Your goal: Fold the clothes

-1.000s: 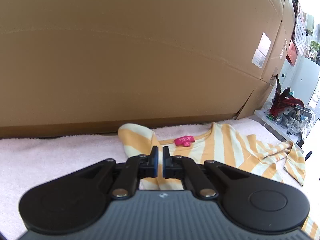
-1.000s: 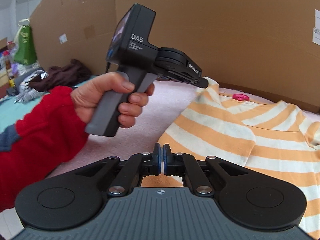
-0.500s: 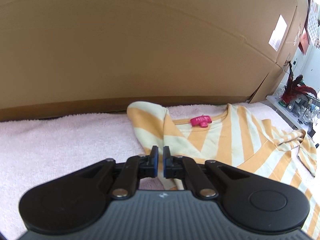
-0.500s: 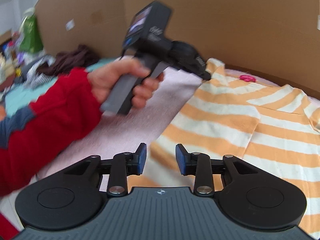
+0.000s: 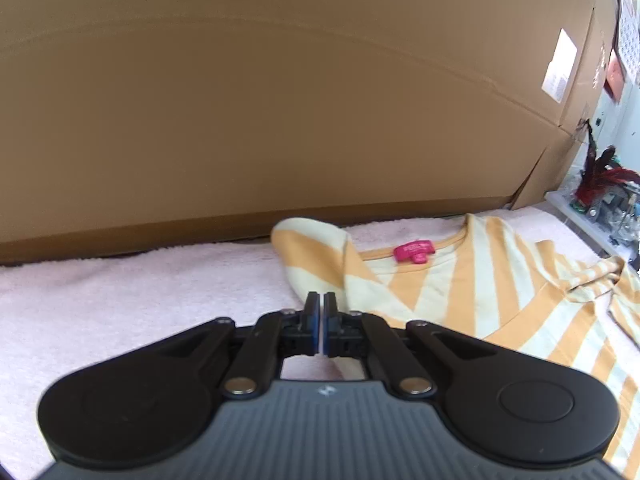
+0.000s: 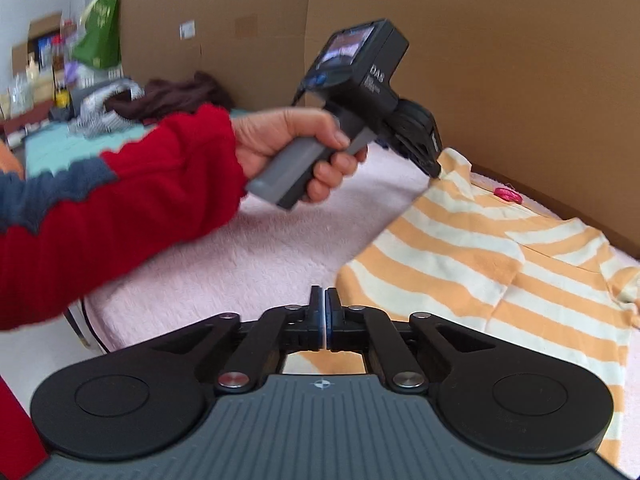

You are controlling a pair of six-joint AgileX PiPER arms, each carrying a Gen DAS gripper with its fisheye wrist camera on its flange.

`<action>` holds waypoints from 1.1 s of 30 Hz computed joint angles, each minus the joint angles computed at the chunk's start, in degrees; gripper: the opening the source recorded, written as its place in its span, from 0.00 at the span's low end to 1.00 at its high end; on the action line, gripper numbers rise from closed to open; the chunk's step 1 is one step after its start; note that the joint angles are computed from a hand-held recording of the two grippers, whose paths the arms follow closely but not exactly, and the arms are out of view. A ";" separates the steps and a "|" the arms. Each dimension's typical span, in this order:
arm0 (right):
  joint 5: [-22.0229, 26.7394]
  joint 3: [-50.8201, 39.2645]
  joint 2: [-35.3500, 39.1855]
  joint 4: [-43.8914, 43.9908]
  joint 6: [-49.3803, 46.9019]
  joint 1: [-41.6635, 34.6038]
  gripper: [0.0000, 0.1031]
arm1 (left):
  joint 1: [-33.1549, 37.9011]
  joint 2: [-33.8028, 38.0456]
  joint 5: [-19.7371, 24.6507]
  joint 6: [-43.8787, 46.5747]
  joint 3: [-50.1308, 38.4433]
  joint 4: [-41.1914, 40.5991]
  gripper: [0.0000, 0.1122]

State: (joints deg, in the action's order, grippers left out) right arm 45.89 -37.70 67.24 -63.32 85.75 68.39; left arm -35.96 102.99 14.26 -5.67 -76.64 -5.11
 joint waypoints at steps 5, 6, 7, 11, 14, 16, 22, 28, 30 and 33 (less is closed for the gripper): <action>0.25 -0.14 0.11 4.99 -5.85 2.58 0.23 | 0.10 -2.80 -2.01 7.12 2.34 -5.68 0.00; 1.01 -0.15 0.75 4.88 -5.54 3.49 0.24 | -0.08 -2.81 -1.87 10.27 2.40 -8.39 0.00; 1.17 0.49 0.99 3.45 -3.23 4.25 0.23 | -0.23 -2.81 -1.70 13.59 2.45 -11.27 0.00; 1.27 1.07 1.28 1.56 0.25 4.38 0.04 | -1.71 -0.75 0.07 12.10 0.96 -8.52 0.00; 2.46 0.79 0.50 1.64 -0.13 5.75 0.02 | -2.26 1.20 1.50 6.22 -0.46 -2.23 0.00; 2.96 0.82 -0.38 1.52 -0.41 7.14 0.02 | -2.35 1.01 1.40 4.06 -0.16 0.21 0.00; 2.96 1.09 -0.01 3.14 -0.30 8.10 0.09 | -2.61 0.63 0.82 1.59 0.24 3.20 0.04; 3.86 2.52 -4.73 6.28 -3.01 12.42 0.34 | -2.74 -1.46 -1.36 8.99 1.89 -2.96 0.04; 4.82 2.87 -3.80 7.08 -2.87 13.92 0.32 | -3.26 -1.18 -1.36 9.50 1.86 -2.36 0.04; 6.07 4.33 -5.18 5.17 1.43 16.04 0.06 | -4.23 -0.33 -1.77 3.03 2.01 5.24 0.04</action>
